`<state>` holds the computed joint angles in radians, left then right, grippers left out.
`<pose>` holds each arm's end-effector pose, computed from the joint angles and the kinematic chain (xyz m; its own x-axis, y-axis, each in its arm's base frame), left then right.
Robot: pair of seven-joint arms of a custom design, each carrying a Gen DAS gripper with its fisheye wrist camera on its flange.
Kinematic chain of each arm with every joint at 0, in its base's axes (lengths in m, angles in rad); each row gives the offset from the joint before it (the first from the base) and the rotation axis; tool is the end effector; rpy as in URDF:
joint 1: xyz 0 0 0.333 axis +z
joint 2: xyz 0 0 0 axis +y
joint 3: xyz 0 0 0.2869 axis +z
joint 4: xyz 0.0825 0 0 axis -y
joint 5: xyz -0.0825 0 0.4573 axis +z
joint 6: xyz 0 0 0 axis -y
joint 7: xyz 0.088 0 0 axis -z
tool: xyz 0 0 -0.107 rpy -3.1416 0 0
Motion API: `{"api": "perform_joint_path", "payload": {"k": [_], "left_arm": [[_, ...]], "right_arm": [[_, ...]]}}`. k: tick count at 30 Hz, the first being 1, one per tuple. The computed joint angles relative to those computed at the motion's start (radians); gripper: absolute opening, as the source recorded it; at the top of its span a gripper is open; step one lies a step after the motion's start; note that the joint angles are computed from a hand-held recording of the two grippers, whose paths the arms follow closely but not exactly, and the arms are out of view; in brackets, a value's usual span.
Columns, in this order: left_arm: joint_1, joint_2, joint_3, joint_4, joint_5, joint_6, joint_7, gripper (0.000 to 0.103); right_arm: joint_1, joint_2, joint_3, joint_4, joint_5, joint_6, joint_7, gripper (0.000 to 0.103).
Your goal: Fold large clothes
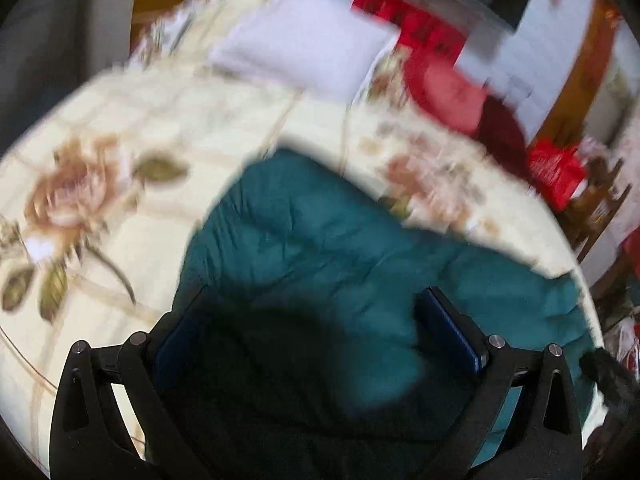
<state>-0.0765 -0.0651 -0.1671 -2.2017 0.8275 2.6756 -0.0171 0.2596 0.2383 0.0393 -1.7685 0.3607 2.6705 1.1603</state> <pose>0.5953 -0.1716 0.3933 0.5330 -0.8010 0.2724 -0.5360 -0.5688 -0.6239 0.7028 0.2036 0.4422 0.4490 -0.8902 -0.0773 -0.7028 -0.2984 -0.6458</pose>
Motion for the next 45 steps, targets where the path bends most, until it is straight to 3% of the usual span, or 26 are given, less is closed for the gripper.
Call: {"api": "perform_joint_path", "payload": {"k": [1, 3, 5, 7, 14, 17, 19, 20, 23, 29, 32, 33, 34, 36, 38, 39, 40, 41, 42, 43, 45], "left_arm": [[0.001, 0.005, -0.001, 0.001, 0.011, -0.011, -0.013, 0.103], [0.0, 0.002, -0.005, -0.002, 0.039, -0.033, -0.061, 0.103], [0.002, 0.003, -0.007, -0.006, 0.082, -0.044, -0.116, 0.103], [0.006, 0.002, -0.003, -0.017, 0.113, -0.021, -0.164, 0.103], [0.011, -0.067, -0.016, -0.044, 0.172, -0.018, -0.224, 0.102], [0.012, -0.084, -0.041, -0.037, 0.216, -0.101, -0.247, 0.103], [0.002, -0.042, -0.028, -0.014, 0.133, -0.12, -0.152, 0.102], [0.0, -0.028, -0.017, -0.011, 0.08, -0.107, -0.108, 0.103], [0.001, -0.023, -0.005, -0.019, 0.032, -0.074, -0.077, 0.103], [0.002, -0.028, 0.004, -0.031, -0.033, -0.036, -0.021, 0.103], [0.022, -0.12, 0.006, -0.1, 0.002, 0.029, -0.024, 0.102], [0.031, -0.155, 0.001, -0.124, 0.023, 0.039, -0.029, 0.102], [0.042, -0.196, -0.002, -0.157, 0.042, 0.049, -0.029, 0.103], [0.064, -0.261, -0.006, -0.223, 0.054, 0.067, -0.029, 0.103], [0.078, -0.295, 0.022, -0.3, 0.029, 0.185, -0.011, 0.102], [0.051, -0.288, 0.077, -0.336, -0.046, 0.284, 0.068, 0.102], [0.002, -0.278, 0.141, -0.363, -0.132, 0.362, 0.154, 0.102], [-0.025, -0.274, 0.171, -0.376, -0.178, 0.393, 0.206, 0.102], [-0.029, -0.275, 0.171, -0.376, -0.193, 0.382, 0.238, 0.102], [-0.031, -0.275, 0.158, -0.365, -0.2, 0.332, 0.275, 0.102], [-0.027, -0.258, 0.129, -0.339, -0.216, 0.265, 0.337, 0.102]], "right_arm": [[-0.016, -0.014, 0.016, -0.035, -0.009, 0.013, -0.011, 0.103], [-0.037, 0.019, 0.027, -0.003, 0.007, -0.077, -0.068, 0.103], [-0.049, 0.057, 0.038, 0.017, 0.103, -0.064, -0.203, 0.103], [-0.064, 0.11, 0.047, 0.082, 0.15, -0.112, -0.261, 0.103], [0.0, 0.105, -0.018, 0.117, 0.011, -0.171, -0.09, 0.103], [-0.049, 0.046, 0.036, 0.063, 0.166, -0.1, -0.167, 0.103], [-0.072, 0.05, 0.062, 0.081, 0.267, -0.13, -0.24, 0.103], [-0.062, 0.071, 0.057, 0.101, 0.255, -0.135, -0.238, 0.103], [0.013, 0.141, -0.009, 0.143, 0.053, -0.114, -0.113, 0.103], [-0.002, 0.13, 0.012, 0.106, 0.053, -0.058, -0.158, 0.103], [-0.01, 0.124, 0.014, 0.119, 0.007, -0.078, -0.136, 0.103], [-0.008, 0.095, 0.004, 0.086, 0.04, -0.049, -0.151, 0.103], [-0.038, 0.06, 0.029, 0.048, 0.119, 0.007, -0.203, 0.103], [-0.102, 0.013, 0.073, 0.013, 0.294, 0.034, -0.356, 0.103], [-0.122, 0.003, 0.064, 0.018, 0.354, -0.005, -0.416, 0.103], [-0.137, 0.013, 0.055, 0.034, 0.38, -0.055, -0.435, 0.103], [-0.134, 0.031, 0.029, 0.063, 0.39, -0.128, -0.431, 0.103], [-0.165, 0.077, 0.031, 0.123, 0.381, -0.258, -0.403, 0.103], [-0.173, 0.112, 0.024, 0.169, 0.372, -0.339, -0.385, 0.103], [-0.17, 0.137, 0.015, 0.193, 0.339, -0.365, -0.372, 0.103], [-0.137, 0.157, -0.011, 0.195, 0.234, -0.321, -0.332, 0.103]]}}
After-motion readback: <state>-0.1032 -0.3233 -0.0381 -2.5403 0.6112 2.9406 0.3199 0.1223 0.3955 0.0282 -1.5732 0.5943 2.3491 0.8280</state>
